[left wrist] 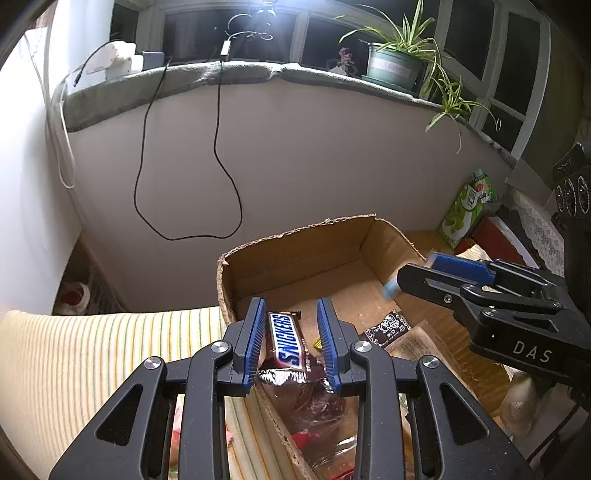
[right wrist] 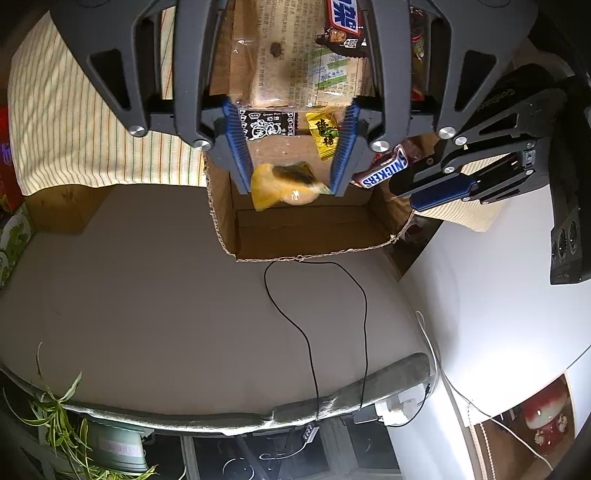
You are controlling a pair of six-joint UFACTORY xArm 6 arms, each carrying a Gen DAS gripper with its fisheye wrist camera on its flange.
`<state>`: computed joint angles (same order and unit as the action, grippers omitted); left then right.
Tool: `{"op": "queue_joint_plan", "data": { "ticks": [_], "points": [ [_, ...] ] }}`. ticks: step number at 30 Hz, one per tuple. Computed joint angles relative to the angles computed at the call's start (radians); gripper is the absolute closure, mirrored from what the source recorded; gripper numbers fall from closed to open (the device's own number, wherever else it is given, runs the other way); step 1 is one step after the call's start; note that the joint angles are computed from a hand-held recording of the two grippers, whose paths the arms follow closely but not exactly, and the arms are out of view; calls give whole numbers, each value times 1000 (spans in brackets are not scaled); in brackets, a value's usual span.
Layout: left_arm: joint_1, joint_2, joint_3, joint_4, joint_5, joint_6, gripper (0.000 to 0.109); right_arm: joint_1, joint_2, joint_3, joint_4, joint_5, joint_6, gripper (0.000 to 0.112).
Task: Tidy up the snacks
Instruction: 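Open both grippers to drop the snacks into the box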
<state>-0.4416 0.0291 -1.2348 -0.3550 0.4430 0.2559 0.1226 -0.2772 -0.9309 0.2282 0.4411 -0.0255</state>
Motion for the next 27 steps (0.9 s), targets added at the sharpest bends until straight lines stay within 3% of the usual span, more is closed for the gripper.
{"op": "queue_joint_plan", "data": {
  "ticks": [5, 11, 27],
  "points": [
    [-1, -8, 7, 9, -3, -7, 68, -6, -19, 15, -47, -16, 38, 41],
    [-3, -18, 16, -2, -3, 1, 52, -9, -46, 31, -69, -15, 48, 28],
    [7, -120, 95, -3, -15, -1, 52, 23, -138, 76, -147, 2, 114, 26]
  ]
}}
